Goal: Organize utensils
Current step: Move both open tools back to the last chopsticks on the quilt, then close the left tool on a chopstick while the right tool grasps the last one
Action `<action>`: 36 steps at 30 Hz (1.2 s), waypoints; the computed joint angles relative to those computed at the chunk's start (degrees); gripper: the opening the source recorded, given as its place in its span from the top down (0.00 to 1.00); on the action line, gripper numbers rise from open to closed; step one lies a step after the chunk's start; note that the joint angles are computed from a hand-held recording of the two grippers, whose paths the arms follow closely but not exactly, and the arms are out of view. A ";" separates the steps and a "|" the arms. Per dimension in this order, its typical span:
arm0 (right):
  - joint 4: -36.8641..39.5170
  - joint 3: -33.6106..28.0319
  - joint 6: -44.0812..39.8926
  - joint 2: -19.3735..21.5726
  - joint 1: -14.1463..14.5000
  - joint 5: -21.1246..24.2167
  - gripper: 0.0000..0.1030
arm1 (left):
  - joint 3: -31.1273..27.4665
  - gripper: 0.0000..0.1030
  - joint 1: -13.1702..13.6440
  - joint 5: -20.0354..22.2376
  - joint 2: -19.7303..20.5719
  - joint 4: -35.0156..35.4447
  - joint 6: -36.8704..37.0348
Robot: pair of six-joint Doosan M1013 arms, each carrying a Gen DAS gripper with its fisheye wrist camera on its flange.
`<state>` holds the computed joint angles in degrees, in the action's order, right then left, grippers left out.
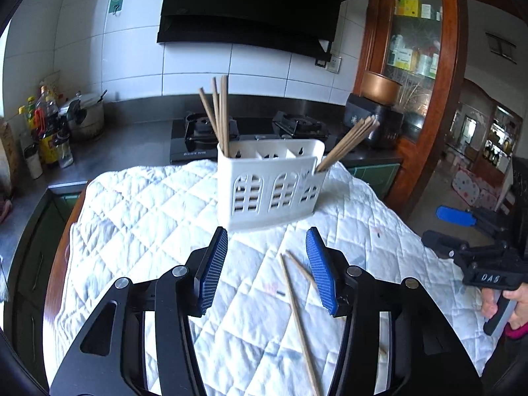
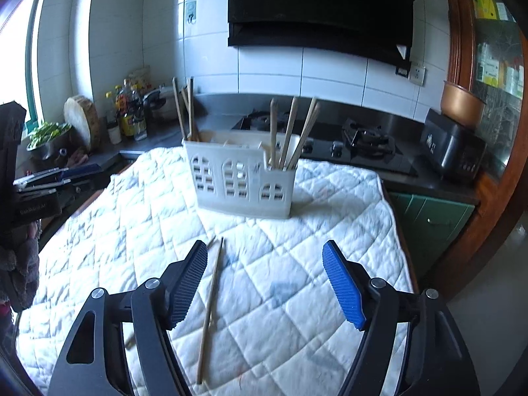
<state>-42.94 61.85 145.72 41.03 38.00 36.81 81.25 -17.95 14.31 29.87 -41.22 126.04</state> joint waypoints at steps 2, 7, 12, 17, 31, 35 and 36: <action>0.24 0.96 0.69 0.16 0.37 -0.56 0.32 | 1.64 0.51 0.01 -1.11 -0.55 -0.28 -0.13; 2.98 1.70 -1.42 1.22 1.32 -1.31 0.34 | 4.66 0.49 -0.23 -3.99 -1.42 12.16 -13.46; 5.83 1.27 -4.09 2.73 2.03 -1.08 0.35 | 6.77 0.49 -0.53 -4.68 -1.69 25.95 -27.85; 11.54 0.26 -7.80 4.07 1.88 -1.23 0.43 | 7.83 0.49 -0.49 -3.88 -1.61 28.34 -30.48; 19.89 -3.45 -13.83 6.93 0.99 1.78 0.74 | 9.10 0.49 -0.60 -1.73 -1.01 29.60 -31.77; 20.18 -3.89 -14.00 7.29 0.96 2.30 0.80 | 8.97 0.49 -0.60 -1.20 -0.84 27.70 -30.08; 20.12 -3.97 -13.90 7.36 0.95 2.42 0.81 | 8.92 0.49 -0.65 -1.04 -0.78 27.68 -30.03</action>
<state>-22.81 57.87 131.83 48.39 38.94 39.23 90.17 -18.60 13.27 29.09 -13.54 96.01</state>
